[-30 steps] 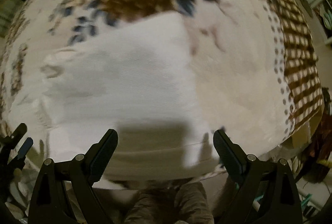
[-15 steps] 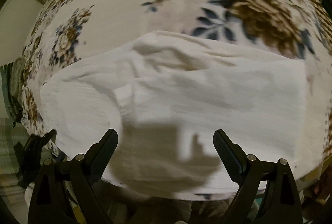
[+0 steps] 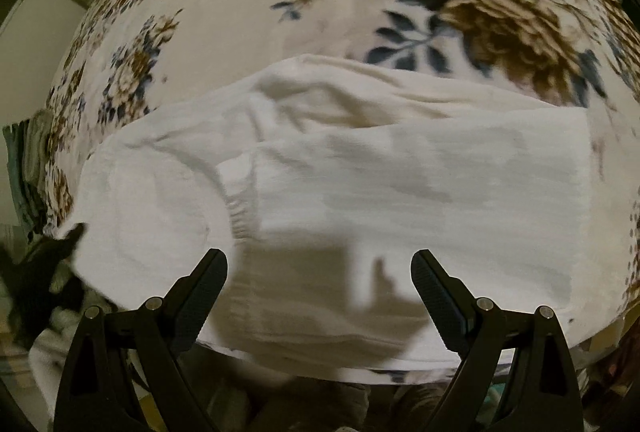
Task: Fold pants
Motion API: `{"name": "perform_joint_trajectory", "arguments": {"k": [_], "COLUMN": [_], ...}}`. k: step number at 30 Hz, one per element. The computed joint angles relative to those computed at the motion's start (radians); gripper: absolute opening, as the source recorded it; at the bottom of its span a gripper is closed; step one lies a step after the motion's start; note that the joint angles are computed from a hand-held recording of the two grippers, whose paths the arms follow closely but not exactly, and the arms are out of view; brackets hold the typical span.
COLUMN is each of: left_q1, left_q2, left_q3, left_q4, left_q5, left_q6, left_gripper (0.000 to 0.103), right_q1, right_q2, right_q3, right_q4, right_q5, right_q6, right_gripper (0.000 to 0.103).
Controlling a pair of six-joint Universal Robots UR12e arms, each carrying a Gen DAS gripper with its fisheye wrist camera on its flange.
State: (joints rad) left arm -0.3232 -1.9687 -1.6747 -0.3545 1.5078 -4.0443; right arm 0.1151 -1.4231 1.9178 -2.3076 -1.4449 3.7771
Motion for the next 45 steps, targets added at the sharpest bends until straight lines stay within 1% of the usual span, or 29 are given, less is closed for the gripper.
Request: {"name": "perform_joint_trajectory", "arguments": {"k": [3,5,7,8,9,11,13,15,17,20,27,32,36,38,39,41,42,43,44,45], "left_q1": [-0.042,-0.083,-0.124,-0.148,-0.163,-0.206,-0.238,-0.274,-0.302,-0.332,-0.375,-0.386,-0.39,-0.389,-0.39,-0.39,-0.389,-0.387,-0.384,-0.38], "left_q2": [0.011,0.01,0.001,-0.007,-0.014,-0.037,-0.059,-0.088,-0.113,-0.14,-0.19,-0.218,-0.226,-0.232,-0.235,-0.239,-0.239,-0.237,-0.234,-0.23], "left_q3": [0.052,0.099,0.139,0.161,0.176,0.213,0.241,0.271,0.291,0.31,0.362,0.386,0.396,0.414,0.43,0.452,0.465,0.474,0.479,0.482], "left_q4": [0.021,0.021,0.007,-0.012,-0.028,-0.082,-0.133,-0.203,-0.255,-0.312,-0.396,-0.44,-0.466,-0.506,-0.542,-0.594,-0.622,-0.643,-0.658,-0.672], "left_q5": [-0.016,-0.05,-0.086,-0.108,-0.119,-0.169,-0.184,-0.199,-0.204,-0.19,-0.121,-0.089,-0.08,-0.084,-0.078,-0.076,-0.077,-0.086,-0.099,-0.114], "left_q6": [0.117,0.232,0.326,0.372,0.4,0.462,0.506,0.553,0.585,0.612,0.648,0.671,0.671,0.656,0.646,0.631,0.621,0.61,0.601,0.588], "left_gripper": [0.016,0.016,0.016,0.016,0.016,0.015,0.015,0.015,0.015,0.015,0.015,0.015,0.016,0.017,0.02,0.021,0.025,0.032,0.036,0.045], "right_q1": [-0.026,-0.046,-0.071,-0.082,-0.097,-0.127,-0.159,-0.191,-0.225,-0.274,-0.351,-0.371,-0.378,-0.38,-0.381,-0.382,-0.383,-0.385,-0.388,-0.393], "right_q2": [-0.042,-0.08,-0.127,-0.147,-0.172,-0.216,-0.261,-0.298,-0.334,-0.38,-0.434,-0.44,-0.438,-0.435,-0.434,-0.431,-0.429,-0.428,-0.427,-0.427], "right_q3": [0.038,0.068,0.101,0.115,0.131,0.159,0.186,0.213,0.24,0.282,0.347,0.357,0.356,0.355,0.354,0.352,0.351,0.351,0.35,0.35], "right_q4": [-0.002,-0.004,0.005,0.011,0.022,0.041,0.067,0.084,0.104,0.122,0.127,0.121,0.12,0.119,0.12,0.118,0.115,0.11,0.105,0.097], "right_q5": [0.005,0.001,-0.011,-0.014,-0.018,-0.028,-0.046,-0.059,-0.071,-0.084,-0.072,-0.061,-0.05,-0.045,-0.041,-0.032,-0.027,-0.019,-0.006,0.007], "right_q6": [0.013,0.019,0.023,0.024,0.024,0.023,0.019,0.016,0.013,0.007,-0.005,-0.022,-0.034,-0.041,-0.045,-0.053,-0.057,-0.06,-0.062,-0.065], "right_gripper": [0.095,0.095,0.095,0.095,0.095,0.095,0.095,0.095,0.095,0.095,0.095,0.095,0.095,0.095,0.095,0.095,0.095,0.095,0.095,0.095]}}
